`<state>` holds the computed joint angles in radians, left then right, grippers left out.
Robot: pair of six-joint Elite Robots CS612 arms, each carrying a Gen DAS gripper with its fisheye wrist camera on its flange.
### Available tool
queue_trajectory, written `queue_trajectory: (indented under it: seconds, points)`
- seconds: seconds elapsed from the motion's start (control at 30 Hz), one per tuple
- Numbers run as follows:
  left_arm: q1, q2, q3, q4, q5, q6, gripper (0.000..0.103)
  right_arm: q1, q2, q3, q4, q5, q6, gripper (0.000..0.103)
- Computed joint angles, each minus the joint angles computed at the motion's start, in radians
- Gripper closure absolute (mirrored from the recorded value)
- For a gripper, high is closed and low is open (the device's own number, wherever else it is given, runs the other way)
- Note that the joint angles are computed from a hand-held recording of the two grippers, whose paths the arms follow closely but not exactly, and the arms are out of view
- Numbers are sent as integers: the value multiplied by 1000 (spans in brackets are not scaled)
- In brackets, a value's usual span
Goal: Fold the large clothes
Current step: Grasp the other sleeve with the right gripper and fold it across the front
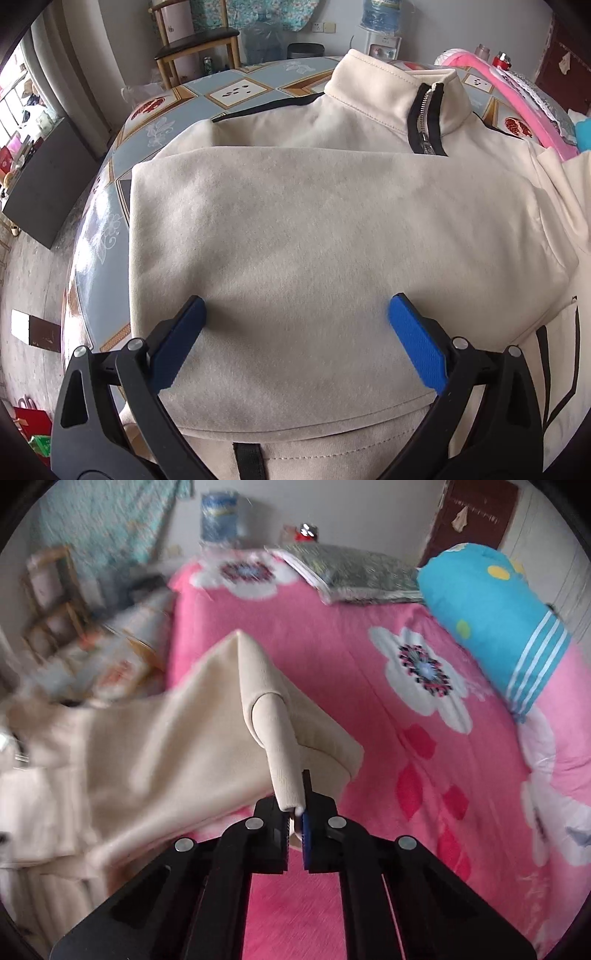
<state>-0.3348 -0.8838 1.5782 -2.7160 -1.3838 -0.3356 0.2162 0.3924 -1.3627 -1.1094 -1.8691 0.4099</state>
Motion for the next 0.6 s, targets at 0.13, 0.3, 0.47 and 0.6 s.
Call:
queue_trajectory:
  seconds: [0.13, 0.3, 0.47, 0.6]
  points:
    - [3, 0, -7, 20, -12, 5, 6, -18, -15, -66, -58, 219, 46, 98]
    - [10, 2, -21, 49, -38, 29, 6, -18, -48, -49, -185, 521, 113, 98]
    - [10, 3, -20, 42, -39, 37, 6, 16, -70, 72, -369, 767, 223, 98]
    - [13, 0, -20, 49, -53, 52, 6, 72, -99, 221, -462, 788, 231, 95]
